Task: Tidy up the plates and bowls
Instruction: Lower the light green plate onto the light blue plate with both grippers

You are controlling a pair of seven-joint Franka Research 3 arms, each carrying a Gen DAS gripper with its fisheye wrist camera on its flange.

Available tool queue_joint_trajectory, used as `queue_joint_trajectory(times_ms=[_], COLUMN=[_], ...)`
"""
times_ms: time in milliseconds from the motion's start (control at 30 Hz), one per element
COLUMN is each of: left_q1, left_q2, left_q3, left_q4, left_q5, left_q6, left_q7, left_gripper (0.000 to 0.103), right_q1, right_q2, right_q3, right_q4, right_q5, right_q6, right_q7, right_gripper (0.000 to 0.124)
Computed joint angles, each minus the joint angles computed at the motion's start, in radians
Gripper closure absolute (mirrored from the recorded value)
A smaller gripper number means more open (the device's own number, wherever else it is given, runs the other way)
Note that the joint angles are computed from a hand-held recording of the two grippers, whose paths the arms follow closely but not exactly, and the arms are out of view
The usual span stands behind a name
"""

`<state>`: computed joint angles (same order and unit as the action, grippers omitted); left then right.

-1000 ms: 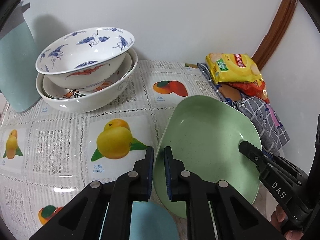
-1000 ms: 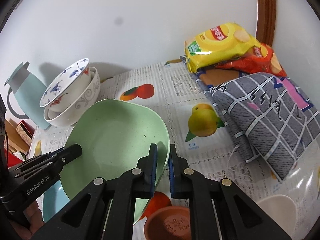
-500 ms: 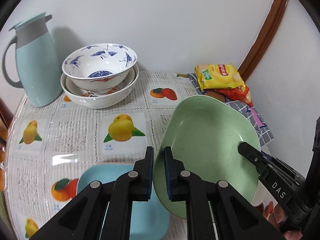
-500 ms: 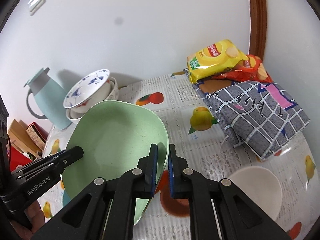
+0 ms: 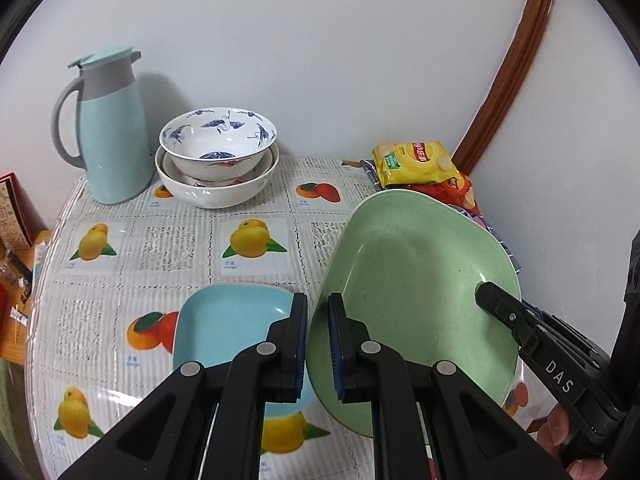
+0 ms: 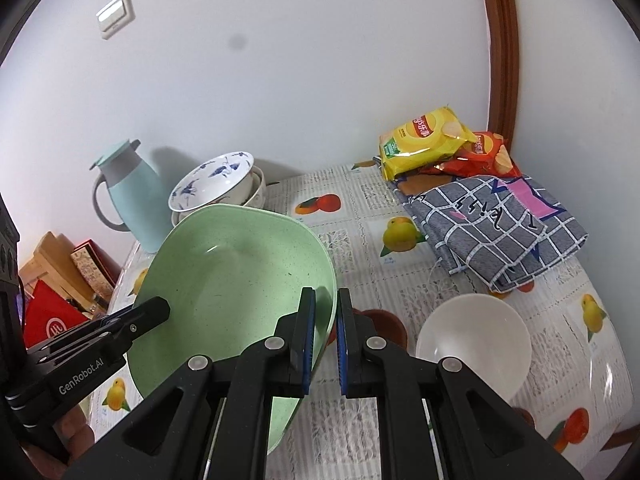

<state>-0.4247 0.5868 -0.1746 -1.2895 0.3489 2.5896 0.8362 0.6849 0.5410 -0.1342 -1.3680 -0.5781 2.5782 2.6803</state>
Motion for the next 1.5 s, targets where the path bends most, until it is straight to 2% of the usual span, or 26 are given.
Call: queue_joint_trajectory(times_ms=[300, 567, 1033, 1500], left_q1=[-0.001, 0.009, 0.049, 0.101], left_q2=[-0.106, -0.165, -0.217, -0.215], left_q3=[-0.002, -0.010, -0.025, -0.053], left_q4=[-0.154, -0.239, -0.332, -0.376], left_q5=[0.032, 0.054, 0.038, -0.063], left_q6=[0.065, 0.098, 0.149, 0.207], left_q7=[-0.056, -0.093, -0.103, -0.034], left_gripper=[0.092, 0.092, 0.092, 0.092], right_q1=[0.032, 0.024, 0.022, 0.047], right_q2=[-0.095, -0.136, -0.118, -0.055], right_q3=[-0.002, 0.034, 0.066, 0.058], right_q4=[-0.124, -0.168, -0.143, -0.047], right_q5=[-0.106, -0.185, -0.208, -0.178], right_q6=[0.011, 0.000, -0.018, -0.086], right_q7=[0.119, 0.194, 0.207, 0.154], right_gripper=[0.115, 0.115, 0.116, 0.116])
